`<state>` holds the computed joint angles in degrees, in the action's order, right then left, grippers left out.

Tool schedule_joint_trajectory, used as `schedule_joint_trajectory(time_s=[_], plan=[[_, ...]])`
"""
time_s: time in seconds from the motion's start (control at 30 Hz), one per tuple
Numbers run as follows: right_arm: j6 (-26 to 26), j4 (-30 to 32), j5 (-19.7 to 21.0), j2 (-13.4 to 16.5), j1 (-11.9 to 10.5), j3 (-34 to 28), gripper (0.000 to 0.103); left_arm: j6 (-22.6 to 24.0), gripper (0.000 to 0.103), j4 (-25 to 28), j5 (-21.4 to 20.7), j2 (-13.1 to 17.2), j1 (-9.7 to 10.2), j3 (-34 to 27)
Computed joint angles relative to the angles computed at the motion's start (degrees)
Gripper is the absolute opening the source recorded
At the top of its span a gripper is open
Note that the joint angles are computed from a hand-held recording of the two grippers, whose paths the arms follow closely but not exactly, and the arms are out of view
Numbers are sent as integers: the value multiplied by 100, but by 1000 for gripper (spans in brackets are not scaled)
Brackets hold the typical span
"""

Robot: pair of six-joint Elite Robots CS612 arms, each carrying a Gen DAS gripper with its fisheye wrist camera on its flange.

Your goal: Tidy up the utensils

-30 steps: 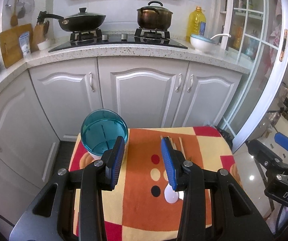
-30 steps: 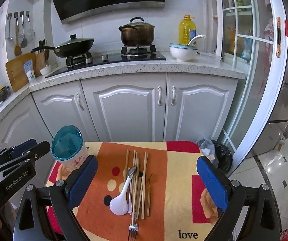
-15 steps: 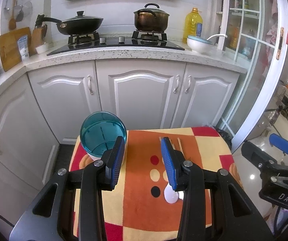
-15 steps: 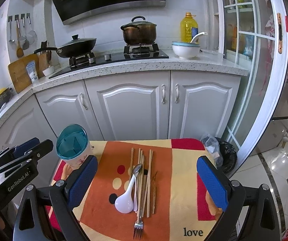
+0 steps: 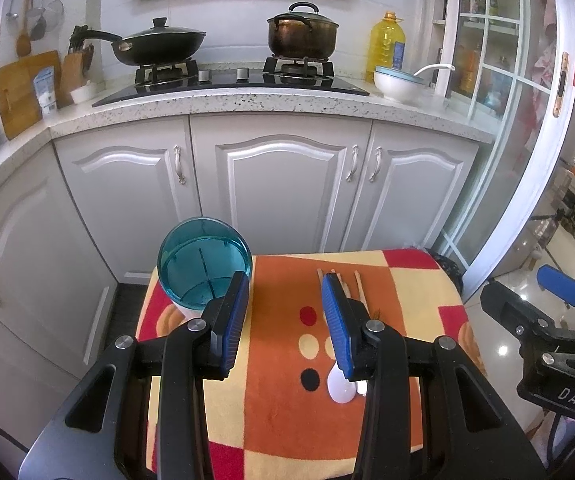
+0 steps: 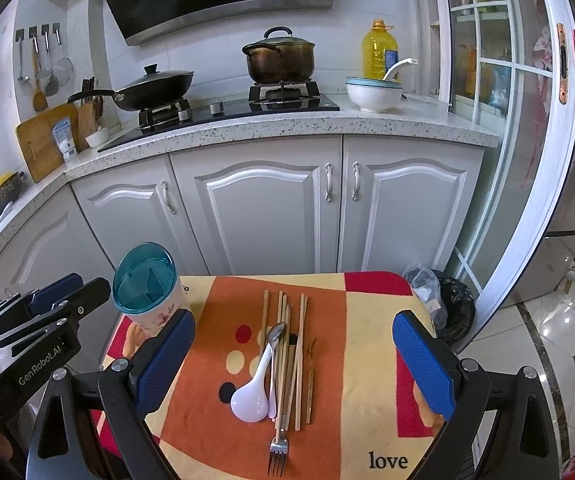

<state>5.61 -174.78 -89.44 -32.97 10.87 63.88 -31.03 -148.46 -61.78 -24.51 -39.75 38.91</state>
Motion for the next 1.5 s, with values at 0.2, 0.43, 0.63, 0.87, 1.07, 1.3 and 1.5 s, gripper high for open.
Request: schedule_joint_trajectory(time_s=[0.2,0.43,0.63,0.87,1.07,1.3,1.5], plan=[[-33,10,-13,5,12,-9,99,-20,37,-19,-16,-12,3,36],[-33,72,12,-3,15,-5,99,34,37,-84,-86,-19,6,70],[-52,107,14,1,18,-18,99,50,37,-163,-129,-50,13,135],[-59,163,23,15,18,-40,99,60,37,-136,-114,-51,10,134],[-61,177,33,16,20,-42,99,50,37,-130,-135,-56,15,149],[-51,239,49,37,28,-71,99,27,37,-75,-178,-51,26,136],[-56,267,66,45,21,-87,99,41,37,-44,-191,-41,29,113]])
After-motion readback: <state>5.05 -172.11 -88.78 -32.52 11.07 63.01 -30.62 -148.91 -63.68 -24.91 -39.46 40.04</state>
